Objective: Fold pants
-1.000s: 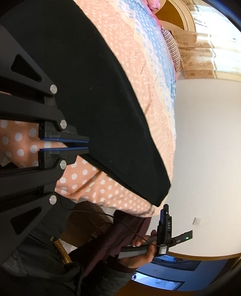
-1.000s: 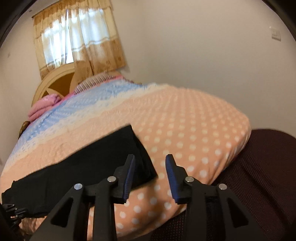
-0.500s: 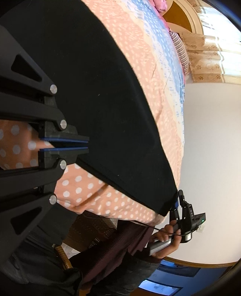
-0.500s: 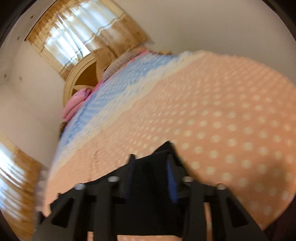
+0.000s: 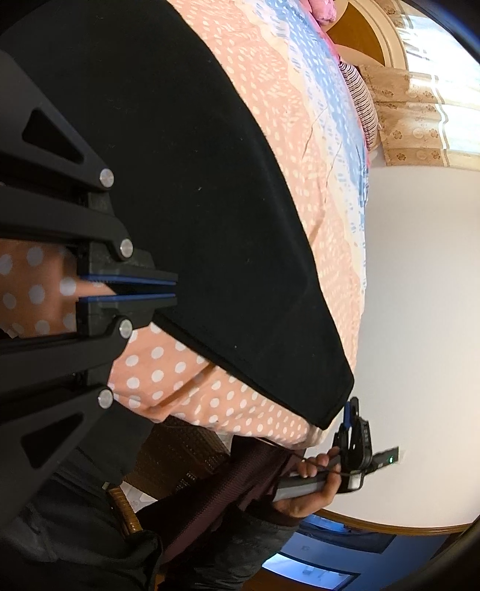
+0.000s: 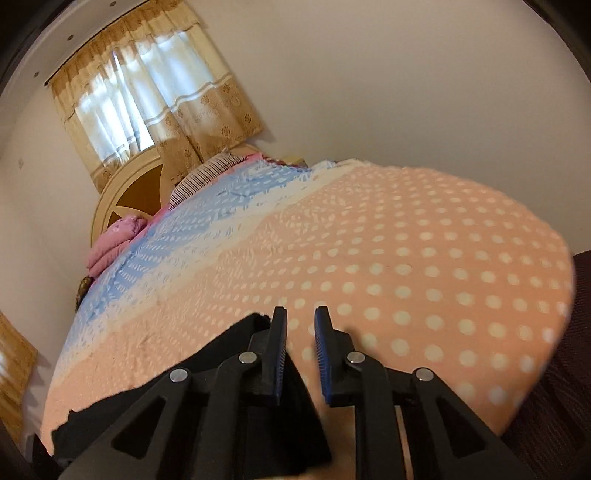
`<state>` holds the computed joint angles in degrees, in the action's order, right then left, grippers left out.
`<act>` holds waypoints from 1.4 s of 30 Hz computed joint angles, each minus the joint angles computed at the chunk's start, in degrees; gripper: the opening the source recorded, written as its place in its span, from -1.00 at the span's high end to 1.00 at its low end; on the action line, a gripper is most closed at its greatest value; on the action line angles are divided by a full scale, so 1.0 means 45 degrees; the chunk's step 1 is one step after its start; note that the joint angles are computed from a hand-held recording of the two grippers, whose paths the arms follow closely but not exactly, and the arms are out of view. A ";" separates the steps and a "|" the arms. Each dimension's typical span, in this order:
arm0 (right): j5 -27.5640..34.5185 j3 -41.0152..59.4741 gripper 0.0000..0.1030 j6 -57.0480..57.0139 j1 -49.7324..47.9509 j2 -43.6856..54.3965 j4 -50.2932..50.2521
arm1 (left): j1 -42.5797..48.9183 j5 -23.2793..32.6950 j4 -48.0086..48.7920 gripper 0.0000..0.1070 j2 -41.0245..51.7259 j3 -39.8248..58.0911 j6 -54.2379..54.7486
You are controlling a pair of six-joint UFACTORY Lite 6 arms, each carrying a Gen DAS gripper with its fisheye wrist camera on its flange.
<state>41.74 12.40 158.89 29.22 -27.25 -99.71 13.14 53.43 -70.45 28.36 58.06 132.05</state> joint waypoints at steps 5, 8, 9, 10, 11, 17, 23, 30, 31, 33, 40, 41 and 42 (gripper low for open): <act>0.0927 0.0684 0.15 -0.1158 0.2890 0.1003 0.0175 | -0.0102 -0.0176 -0.0026 0.89 0.0083 -0.0190 0.0356; 0.0211 0.1862 0.15 -0.1969 0.2506 0.3149 0.1283 | -0.0040 -0.0037 0.0144 0.89 0.0128 -0.0096 0.0119; -0.0138 0.1684 0.15 -0.1659 0.2290 0.3229 0.1391 | 0.0022 0.0023 0.0203 0.89 0.0161 -0.0073 0.0082; -0.0806 0.1328 0.15 -0.0875 0.1711 0.3206 0.0967 | 0.0073 0.0066 0.0246 0.89 0.0171 -0.0093 0.0097; -0.0942 0.1069 0.16 -0.0623 0.1665 0.2775 0.0822 | 0.0156 0.0081 0.0304 0.89 0.0169 -0.0135 0.0171; 0.1374 0.2374 0.15 -0.2536 0.4140 0.3166 0.3602 | 0.1002 0.0513 0.0288 0.85 -0.0380 -0.0399 0.0529; -0.0589 0.5789 0.15 -0.2559 0.5003 0.7056 0.1258 | 0.2225 0.0842 -0.0463 0.26 0.0344 0.0786 -0.0052; -0.3793 0.9833 0.15 -0.3744 0.4474 1.2177 0.1667 | 0.2862 0.0487 -0.0382 0.24 0.1473 0.1555 -0.0071; -0.3575 1.0070 0.15 -0.4932 0.4773 1.2376 0.2603 | 0.2924 0.0496 -0.0372 0.24 0.1442 0.1460 0.0074; -0.3144 1.0624 0.15 -0.7281 0.5189 1.2563 0.4608 | 0.3242 0.0614 -0.0179 0.24 0.1399 0.1430 0.0259; -0.3769 1.2995 0.15 -1.0865 0.4931 1.2544 0.6099 | 0.4568 0.1062 -0.1516 -0.10 0.1996 0.2905 0.0270; -0.3990 1.3879 0.15 -1.1574 0.4770 1.3039 0.6352 | 0.4672 0.1023 -0.1654 -0.10 0.2327 0.3459 -0.0146; -0.4103 1.5122 0.15 -1.2807 0.4653 1.3725 0.7124 | 0.4761 0.0947 -0.1797 -0.10 0.2706 0.4041 -0.0489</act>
<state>23.28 80.45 101.25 50.15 34.51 -67.65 34.56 57.70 -78.53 40.53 76.25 129.85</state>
